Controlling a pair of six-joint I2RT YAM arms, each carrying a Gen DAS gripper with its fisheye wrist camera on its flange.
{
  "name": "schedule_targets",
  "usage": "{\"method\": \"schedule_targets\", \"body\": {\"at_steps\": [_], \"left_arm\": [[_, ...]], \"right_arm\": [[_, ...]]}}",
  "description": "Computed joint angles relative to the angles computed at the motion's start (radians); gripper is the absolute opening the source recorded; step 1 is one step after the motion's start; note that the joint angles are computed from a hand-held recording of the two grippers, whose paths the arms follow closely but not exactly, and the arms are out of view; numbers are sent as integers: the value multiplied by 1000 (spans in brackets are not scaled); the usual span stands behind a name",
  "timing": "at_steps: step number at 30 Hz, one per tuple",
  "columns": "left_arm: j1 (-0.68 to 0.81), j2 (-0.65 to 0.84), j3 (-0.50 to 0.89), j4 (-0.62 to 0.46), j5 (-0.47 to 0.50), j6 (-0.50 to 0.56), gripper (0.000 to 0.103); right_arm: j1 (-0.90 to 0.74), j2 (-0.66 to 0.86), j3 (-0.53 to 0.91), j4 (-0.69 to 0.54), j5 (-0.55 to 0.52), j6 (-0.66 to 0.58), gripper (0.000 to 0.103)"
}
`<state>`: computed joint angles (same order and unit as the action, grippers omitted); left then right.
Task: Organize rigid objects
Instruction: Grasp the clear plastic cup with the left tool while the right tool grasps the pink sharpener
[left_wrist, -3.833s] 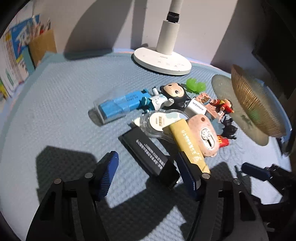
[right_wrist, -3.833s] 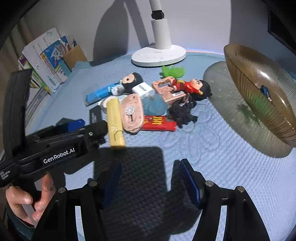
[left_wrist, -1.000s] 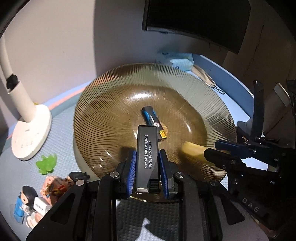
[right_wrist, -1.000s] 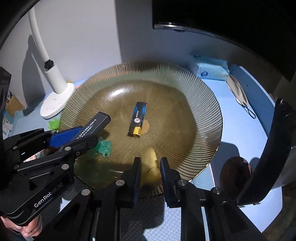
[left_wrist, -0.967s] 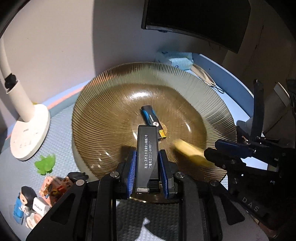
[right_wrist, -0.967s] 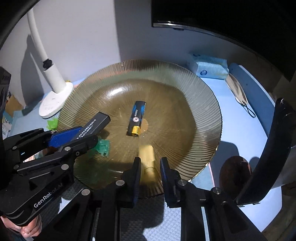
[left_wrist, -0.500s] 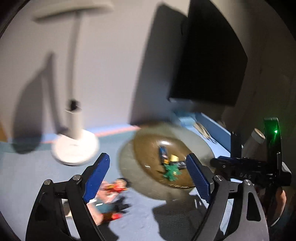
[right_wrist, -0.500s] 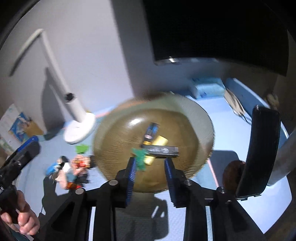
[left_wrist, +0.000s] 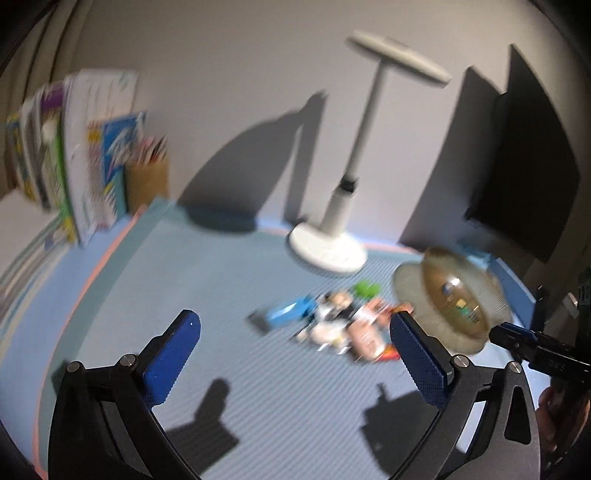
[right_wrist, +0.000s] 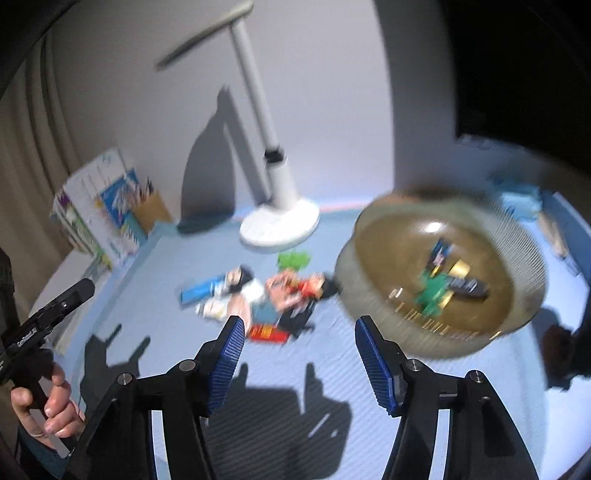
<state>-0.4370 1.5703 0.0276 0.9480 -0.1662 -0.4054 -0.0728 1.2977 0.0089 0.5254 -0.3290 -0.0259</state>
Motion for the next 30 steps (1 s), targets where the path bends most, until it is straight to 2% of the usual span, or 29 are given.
{"method": "schedule_targets", "body": {"at_steps": [1,3,5,7,10,14,19,22,24,25,26,28,30], "left_arm": [[29,89,4,61,24,9,103],[83,220,34,102,83,56,102],[109,273,85,40,123,113,102],[109,300,133,-21,113,162,102],[107,308,189,-80,92,240,102],[120,322,289,-179,101,327,95],[124,372,370,-225,132,411,90],[131,431,452,-279,144,482,86],[139,484,520,-321,138,533,81],[148,512,561,-352,146,557,73],[161,540,606,-388,166,578,67],[176,582,668,-439,198,600,63],[188,615,712,-467,246,613,56]], "right_arm": [[49,102,-4,86,35,26,61],[130,308,2,245,83,61,61],[192,441,23,323,113,86,61],[256,494,41,348,155,109,61],[376,480,82,305,273,131,61],[464,438,145,220,370,138,61],[503,519,214,214,399,158,60],[518,591,271,194,404,168,53],[522,614,293,188,404,166,49],[524,626,306,185,406,162,48],[527,632,313,186,412,161,47],[530,645,329,187,418,155,46],[529,661,353,178,421,150,45]]}}
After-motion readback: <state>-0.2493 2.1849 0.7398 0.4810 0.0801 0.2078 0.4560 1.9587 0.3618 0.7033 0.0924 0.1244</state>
